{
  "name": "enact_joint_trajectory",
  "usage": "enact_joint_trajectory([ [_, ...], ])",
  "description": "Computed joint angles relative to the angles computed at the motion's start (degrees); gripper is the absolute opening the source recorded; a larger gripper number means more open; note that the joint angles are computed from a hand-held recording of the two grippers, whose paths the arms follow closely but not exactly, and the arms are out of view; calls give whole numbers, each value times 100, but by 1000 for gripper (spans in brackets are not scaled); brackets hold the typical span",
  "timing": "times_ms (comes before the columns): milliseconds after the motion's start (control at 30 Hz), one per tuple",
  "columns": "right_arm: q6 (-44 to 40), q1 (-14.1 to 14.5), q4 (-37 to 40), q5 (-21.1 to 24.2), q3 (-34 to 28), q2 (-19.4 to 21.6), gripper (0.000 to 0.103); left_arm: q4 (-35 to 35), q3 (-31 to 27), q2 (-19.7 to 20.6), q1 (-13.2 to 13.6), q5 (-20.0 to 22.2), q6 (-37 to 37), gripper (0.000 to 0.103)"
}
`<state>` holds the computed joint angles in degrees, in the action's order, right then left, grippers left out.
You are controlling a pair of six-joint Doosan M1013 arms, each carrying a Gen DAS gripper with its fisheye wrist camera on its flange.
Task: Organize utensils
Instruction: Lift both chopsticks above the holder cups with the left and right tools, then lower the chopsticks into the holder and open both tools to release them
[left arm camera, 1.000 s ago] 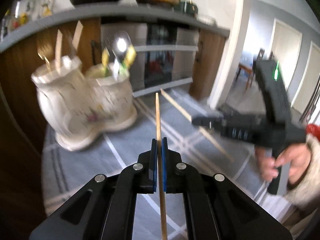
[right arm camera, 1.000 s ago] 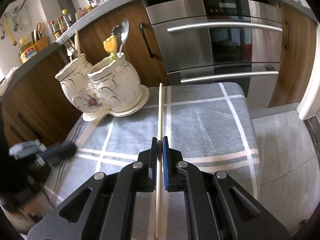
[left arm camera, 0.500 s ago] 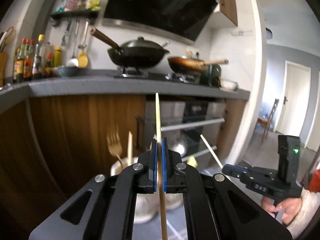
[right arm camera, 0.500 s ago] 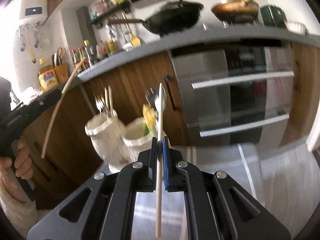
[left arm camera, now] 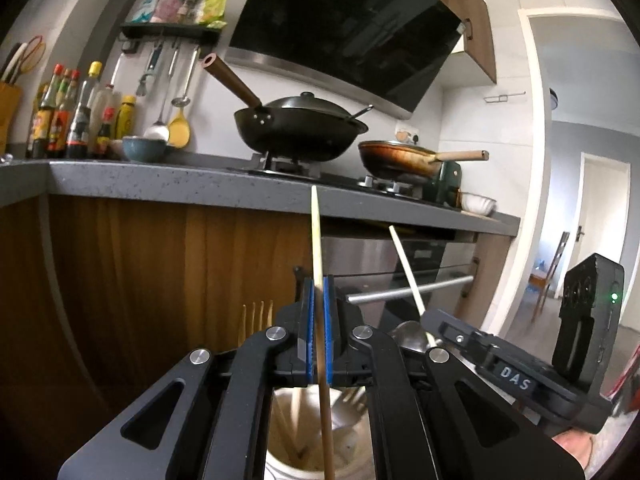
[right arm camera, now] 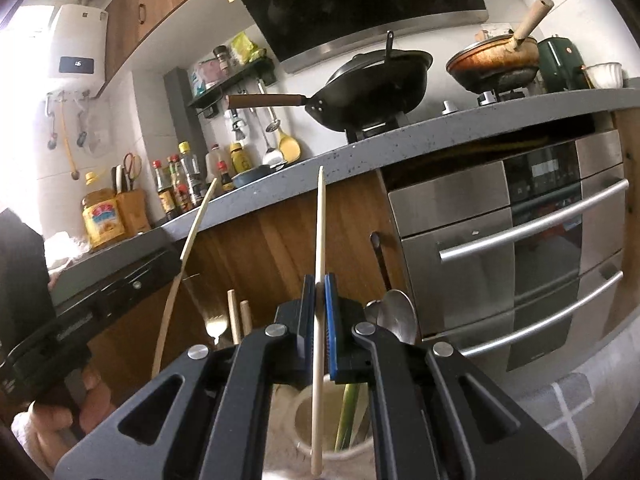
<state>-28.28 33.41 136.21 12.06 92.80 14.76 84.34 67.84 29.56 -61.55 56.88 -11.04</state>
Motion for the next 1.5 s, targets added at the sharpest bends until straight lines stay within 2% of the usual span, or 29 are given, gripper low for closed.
enact_joint_trajectory([
  [167, -518, 13, 647, 18, -100, 183, 5, 228, 44, 37, 56, 28, -97, 5],
  [300, -700, 33, 764, 27, -143, 260, 5, 410, 102, 44, 98, 31, -260, 4],
  [467, -1373, 88, 1327, 26, -141, 312, 5, 560, 168, 77, 132, -51, -350, 4],
  [733, -1380, 67, 1364, 85, -116, 350, 5, 473, 229, 81, 93, -82, -115, 5],
  [900, -2127, 89, 1968, 170, -15, 307, 5, 483, 393, -14, 60, -152, -122, 4],
  [1100, -2378, 87, 2065, 246, 120, 223, 5, 400, 575, -149, 25, -232, -75, 4],
  [1333, -2093, 106, 1239, 228, 347, 60, 5, -93, 664, -277, -7, -340, 87, 3],
  [1433, -1539, 110, 493, 139, 425, -1, 5, -381, 650, -287, -50, -278, 336, 3],
  [1500, -1431, 122, 361, 98, 453, -26, 5, -653, 630, -294, -53, -294, 432, 2],
])
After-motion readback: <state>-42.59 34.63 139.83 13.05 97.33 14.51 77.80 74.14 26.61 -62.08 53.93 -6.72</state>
